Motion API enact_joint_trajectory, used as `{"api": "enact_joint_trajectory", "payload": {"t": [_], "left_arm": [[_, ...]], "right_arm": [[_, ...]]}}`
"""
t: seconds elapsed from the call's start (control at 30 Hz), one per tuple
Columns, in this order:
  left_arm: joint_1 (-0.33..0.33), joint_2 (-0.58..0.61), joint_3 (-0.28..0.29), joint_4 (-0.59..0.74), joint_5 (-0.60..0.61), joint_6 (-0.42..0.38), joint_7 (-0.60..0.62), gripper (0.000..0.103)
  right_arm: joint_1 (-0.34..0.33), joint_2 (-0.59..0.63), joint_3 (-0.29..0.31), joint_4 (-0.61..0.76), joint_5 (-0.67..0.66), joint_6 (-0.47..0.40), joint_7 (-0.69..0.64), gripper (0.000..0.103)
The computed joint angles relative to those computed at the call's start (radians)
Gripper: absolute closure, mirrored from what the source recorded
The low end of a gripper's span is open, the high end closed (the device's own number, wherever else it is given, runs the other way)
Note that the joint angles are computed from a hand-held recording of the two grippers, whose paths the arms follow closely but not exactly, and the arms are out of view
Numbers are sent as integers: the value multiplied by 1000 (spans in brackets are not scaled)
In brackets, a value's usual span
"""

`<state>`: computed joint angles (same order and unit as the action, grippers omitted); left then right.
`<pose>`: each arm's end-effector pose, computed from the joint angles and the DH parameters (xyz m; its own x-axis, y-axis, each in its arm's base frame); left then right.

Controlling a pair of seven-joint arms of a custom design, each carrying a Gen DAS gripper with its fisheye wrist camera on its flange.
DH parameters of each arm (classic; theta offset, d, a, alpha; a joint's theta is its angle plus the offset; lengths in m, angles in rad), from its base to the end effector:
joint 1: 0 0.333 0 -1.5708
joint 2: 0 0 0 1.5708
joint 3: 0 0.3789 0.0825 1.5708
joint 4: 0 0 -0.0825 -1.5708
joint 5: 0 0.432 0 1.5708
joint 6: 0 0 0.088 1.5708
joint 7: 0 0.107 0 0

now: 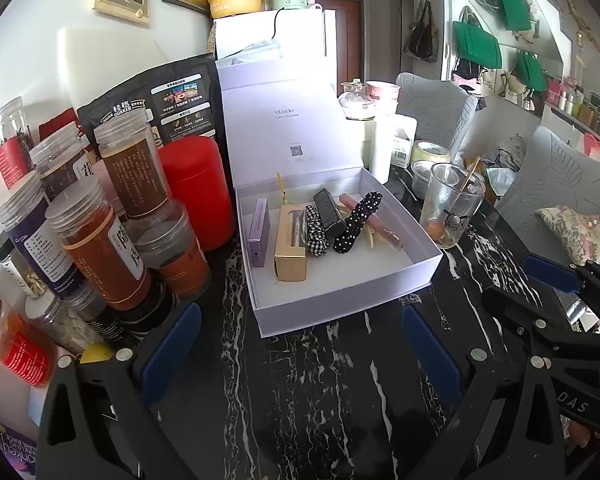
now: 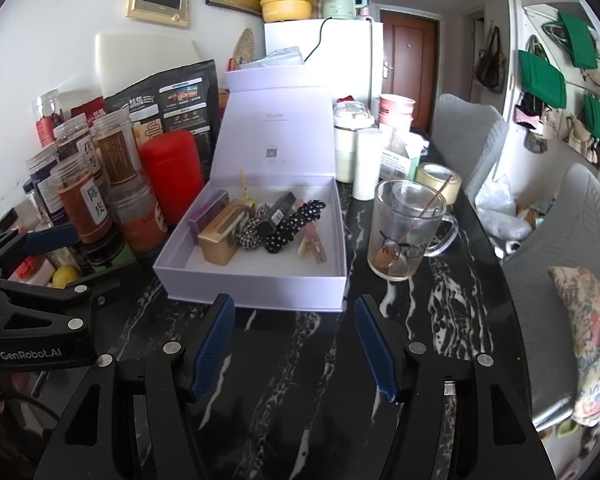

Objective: Organize rigid objects

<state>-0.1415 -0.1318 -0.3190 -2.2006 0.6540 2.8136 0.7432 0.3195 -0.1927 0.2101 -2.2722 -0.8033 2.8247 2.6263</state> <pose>0.5074 -0.2933 0.5525 -0.1770 -0.9837 -0.0304 -0.6585 0.1413 -0.7392 0.4589 0.3180 0.5460 0.1737 -0.9846 -0.0207 -0.6383 -0.0966 -0.7637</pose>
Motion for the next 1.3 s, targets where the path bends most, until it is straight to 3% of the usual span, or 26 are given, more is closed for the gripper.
{"api": "enact_joint_trajectory", "payload": {"t": [1.3], "left_arm": [[-15,-8,-2,16,57,-91,-56,0]], "right_arm": [[0,-7,1,-5,3,-4,-17,37]]}}
